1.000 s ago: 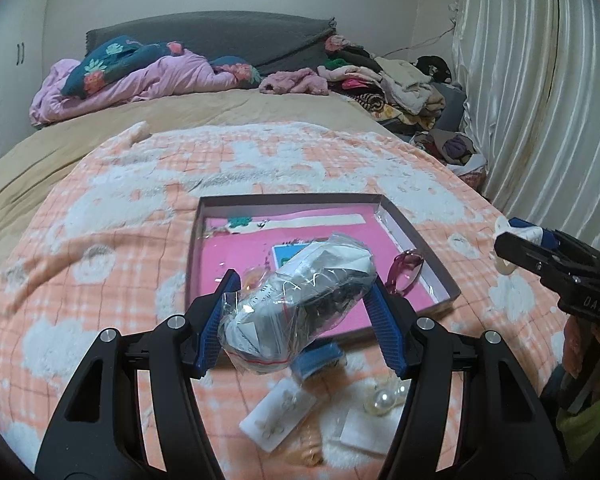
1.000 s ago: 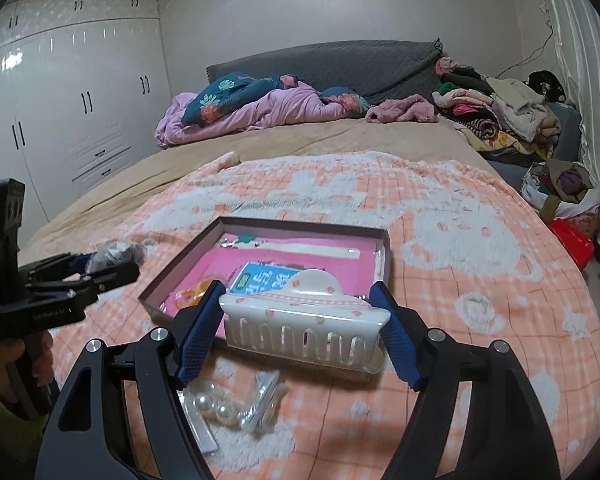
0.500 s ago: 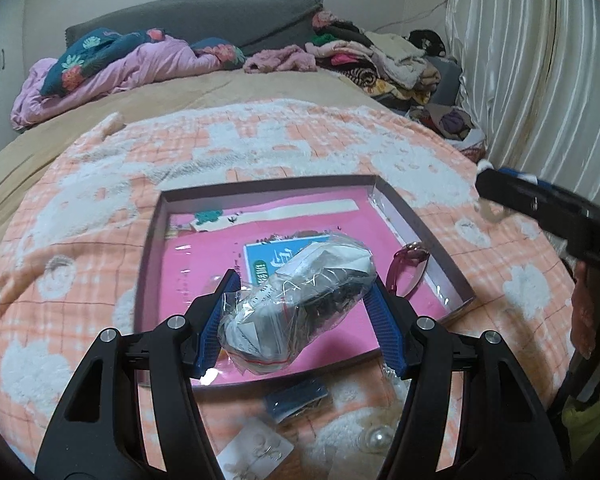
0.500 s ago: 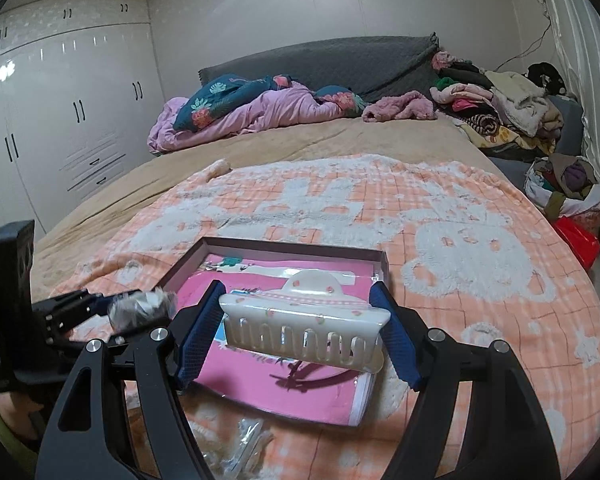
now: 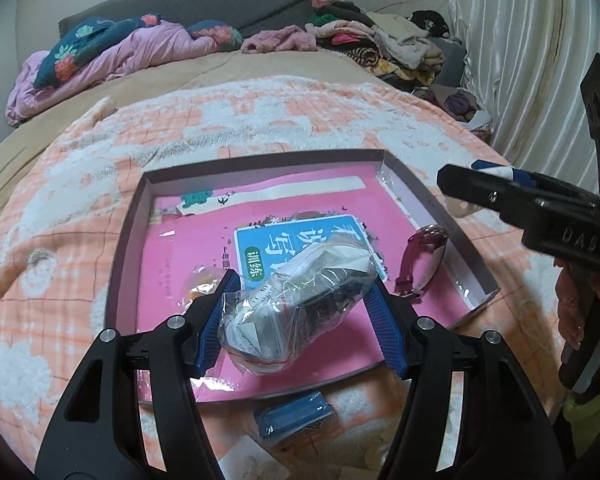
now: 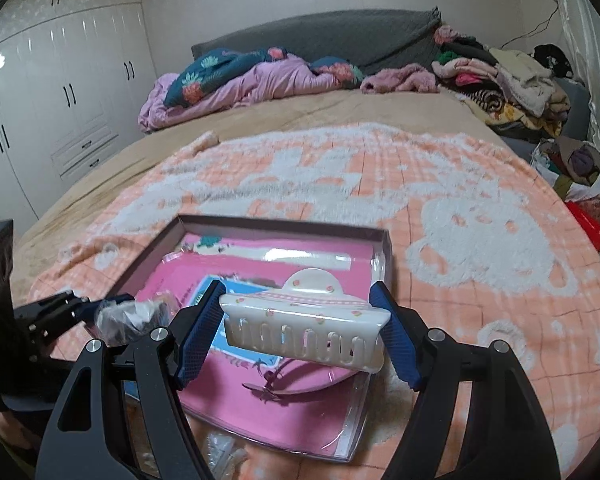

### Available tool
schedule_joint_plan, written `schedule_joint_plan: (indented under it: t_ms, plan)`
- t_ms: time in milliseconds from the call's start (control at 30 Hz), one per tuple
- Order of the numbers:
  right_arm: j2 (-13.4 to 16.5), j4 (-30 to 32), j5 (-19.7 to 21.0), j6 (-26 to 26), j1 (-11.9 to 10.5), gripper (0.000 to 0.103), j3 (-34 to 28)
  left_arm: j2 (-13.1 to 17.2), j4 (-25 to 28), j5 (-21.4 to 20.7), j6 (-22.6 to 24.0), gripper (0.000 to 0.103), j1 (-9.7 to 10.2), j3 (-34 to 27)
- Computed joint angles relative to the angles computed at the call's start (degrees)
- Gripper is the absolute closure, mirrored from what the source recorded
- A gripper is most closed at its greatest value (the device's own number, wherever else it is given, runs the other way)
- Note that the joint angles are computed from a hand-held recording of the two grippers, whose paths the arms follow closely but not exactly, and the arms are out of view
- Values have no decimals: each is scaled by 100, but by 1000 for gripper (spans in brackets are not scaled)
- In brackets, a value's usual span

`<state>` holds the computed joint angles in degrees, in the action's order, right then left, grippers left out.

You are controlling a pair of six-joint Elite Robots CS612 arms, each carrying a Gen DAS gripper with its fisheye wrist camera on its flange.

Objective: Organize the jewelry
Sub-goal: 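Carry the clear bag into the box with the left tool while the right tool places the claw clip there, then open both tools and lift them away from the box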

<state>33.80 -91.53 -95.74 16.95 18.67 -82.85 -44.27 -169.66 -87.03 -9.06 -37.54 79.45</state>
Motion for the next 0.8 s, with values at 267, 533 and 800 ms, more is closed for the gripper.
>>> schedule_joint_plan:
  t_ms: [267,533,800]
  plan:
    - [35,149,17,99,-17,30,55,68,232,35,-31,48,-11,-59]
    - [38,230,8,204,-27,30,79,61,237,123,-85,44,-13,-15]
    - [85,177,26,452,-42,19,-20,2,100,281,-64,40,-34,34]
